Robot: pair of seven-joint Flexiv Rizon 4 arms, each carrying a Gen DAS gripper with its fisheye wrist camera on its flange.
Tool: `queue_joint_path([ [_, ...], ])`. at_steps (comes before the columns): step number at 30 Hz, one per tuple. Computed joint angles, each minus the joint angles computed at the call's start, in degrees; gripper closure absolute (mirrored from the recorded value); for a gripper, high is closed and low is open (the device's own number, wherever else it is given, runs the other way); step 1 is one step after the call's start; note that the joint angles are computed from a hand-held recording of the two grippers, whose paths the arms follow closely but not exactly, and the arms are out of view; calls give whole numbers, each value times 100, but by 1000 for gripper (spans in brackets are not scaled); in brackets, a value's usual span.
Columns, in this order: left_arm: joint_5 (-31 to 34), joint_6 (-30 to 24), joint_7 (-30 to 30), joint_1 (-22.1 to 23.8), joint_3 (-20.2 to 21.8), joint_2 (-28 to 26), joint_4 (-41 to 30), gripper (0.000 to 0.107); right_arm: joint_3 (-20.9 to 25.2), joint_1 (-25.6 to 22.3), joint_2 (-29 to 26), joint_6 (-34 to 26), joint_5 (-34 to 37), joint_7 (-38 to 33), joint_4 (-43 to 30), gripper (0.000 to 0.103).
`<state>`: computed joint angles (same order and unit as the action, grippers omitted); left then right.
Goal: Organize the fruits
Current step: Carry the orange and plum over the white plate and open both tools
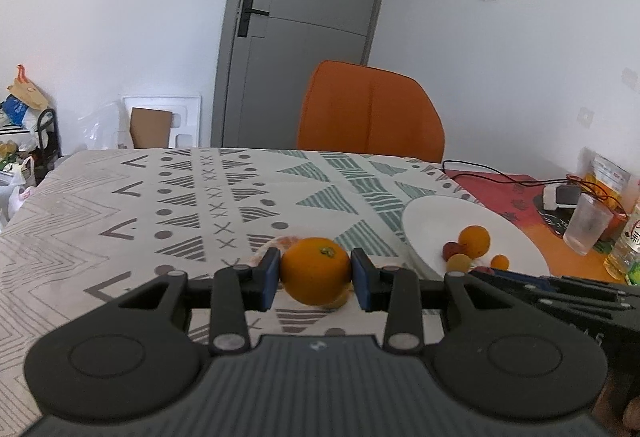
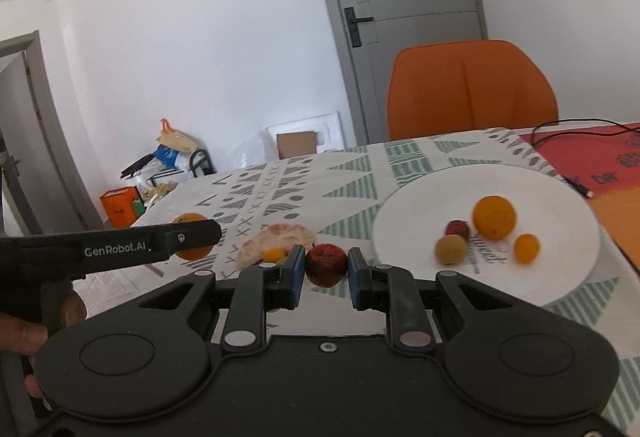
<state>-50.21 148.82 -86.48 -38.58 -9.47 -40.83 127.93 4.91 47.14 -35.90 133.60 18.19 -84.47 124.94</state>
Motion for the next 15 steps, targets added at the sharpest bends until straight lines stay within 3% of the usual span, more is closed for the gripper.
queue_joint_path([
  [15, -21, -219, 527, -117, -35, -203, -546, 70, -6, -315, -43, 291, 147, 172, 169, 82],
])
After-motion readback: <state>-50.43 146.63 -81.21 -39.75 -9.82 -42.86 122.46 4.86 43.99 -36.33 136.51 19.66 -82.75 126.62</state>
